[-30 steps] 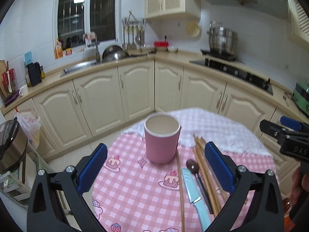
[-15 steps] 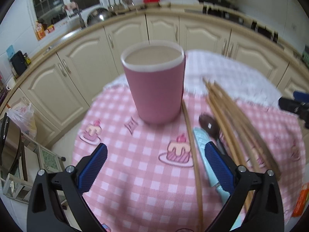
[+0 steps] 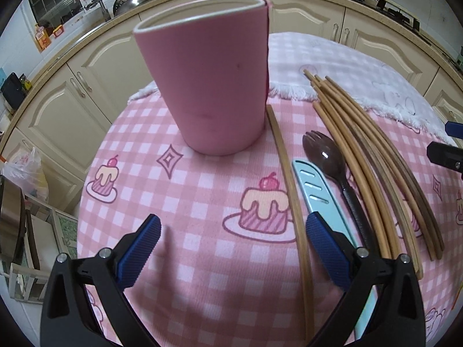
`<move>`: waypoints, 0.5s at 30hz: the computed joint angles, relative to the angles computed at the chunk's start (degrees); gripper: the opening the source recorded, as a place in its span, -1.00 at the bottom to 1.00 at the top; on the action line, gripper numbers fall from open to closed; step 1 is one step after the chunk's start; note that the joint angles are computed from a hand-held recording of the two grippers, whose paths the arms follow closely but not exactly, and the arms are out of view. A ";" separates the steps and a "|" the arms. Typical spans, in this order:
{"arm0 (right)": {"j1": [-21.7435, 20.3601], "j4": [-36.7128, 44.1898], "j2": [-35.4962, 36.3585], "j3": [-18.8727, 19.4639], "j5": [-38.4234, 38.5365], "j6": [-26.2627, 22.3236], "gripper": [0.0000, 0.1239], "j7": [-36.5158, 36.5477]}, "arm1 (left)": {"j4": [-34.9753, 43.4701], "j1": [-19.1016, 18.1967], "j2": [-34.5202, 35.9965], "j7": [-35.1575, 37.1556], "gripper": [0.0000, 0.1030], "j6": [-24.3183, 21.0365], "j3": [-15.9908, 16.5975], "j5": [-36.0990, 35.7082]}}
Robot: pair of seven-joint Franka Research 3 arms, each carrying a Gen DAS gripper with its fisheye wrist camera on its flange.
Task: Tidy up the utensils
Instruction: 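Lower the right gripper onto a wooden chopstick and close it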
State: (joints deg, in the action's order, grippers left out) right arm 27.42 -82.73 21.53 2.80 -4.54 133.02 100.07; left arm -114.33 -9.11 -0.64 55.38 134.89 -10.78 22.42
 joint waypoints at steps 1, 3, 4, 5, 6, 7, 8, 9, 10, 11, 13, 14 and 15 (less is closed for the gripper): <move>0.05 0.77 0.56 0.06 -0.07 -0.53 0.57 -0.33 | 0.44 0.00 0.39 0.24 0.87 -0.24 0.01 -0.20; 0.30 3.27 2.29 0.12 -0.39 -2.35 0.57 -1.41 | 1.10 0.16 1.04 2.01 0.79 0.14 0.20 -2.31; 0.43 4.13 2.87 0.04 -0.51 -3.01 0.57 -1.81 | 1.22 0.26 1.15 2.80 0.72 0.47 0.28 -3.56; 0.58 5.54 3.82 0.04 -0.60 -3.99 0.57 -2.37 | 1.22 0.47 1.15 4.21 0.68 0.96 0.44 -5.56; 0.65 7.17 4.92 0.13 -0.39 -5.00 0.57 -3.12 | 1.49 0.56 1.37 4.96 0.59 1.14 0.49 -6.42; 0.76 8.30 5.76 0.14 -0.22 -5.72 0.56 -3.74 | 1.63 0.61 1.49 5.58 0.53 1.28 0.50 -6.95; 1.01 9.49 6.63 0.02 -0.28 -6.49 0.51 -4.10 | 1.70 0.64 1.51 6.07 0.50 1.32 0.49 -7.26; 1.19 10.57 7.38 -0.12 -0.27 -7.22 0.44 -4.44 | 1.72 0.65 1.48 6.62 0.45 1.39 0.47 -7.62; 1.43 12.26 8.51 -0.25 -0.36 -8.45 0.40 -4.85 | 1.71 0.68 1.45 7.04 0.42 1.42 0.47 -7.90; 1.72 13.55 9.37 -0.49 -0.58 -9.36 0.31 -5.06 | 1.86 0.73 1.49 7.40 0.41 1.34 0.51 -8.11; 1.85 15.16 10.43 -0.69 -0.23 -10.47 0.23 -5.26 | 1.69 0.77 1.35 7.76 0.40 1.50 0.51 -8.49; 1.79 15.38 10.61 -0.68 0.12 -10.52 0.22 -5.49 | 1.61 0.80 1.28 7.91 0.40 1.57 0.53 -8.67; 1.77 15.89 10.96 -0.67 0.37 -10.83 0.21 -5.85 | 1.27 0.90 1.02 8.22 0.39 1.79 0.61 -8.90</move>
State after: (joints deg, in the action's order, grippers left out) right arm 29.19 -66.84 32.49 2.13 -4.18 122.18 94.22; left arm -113.06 -8.21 0.38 63.61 136.67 -10.17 13.52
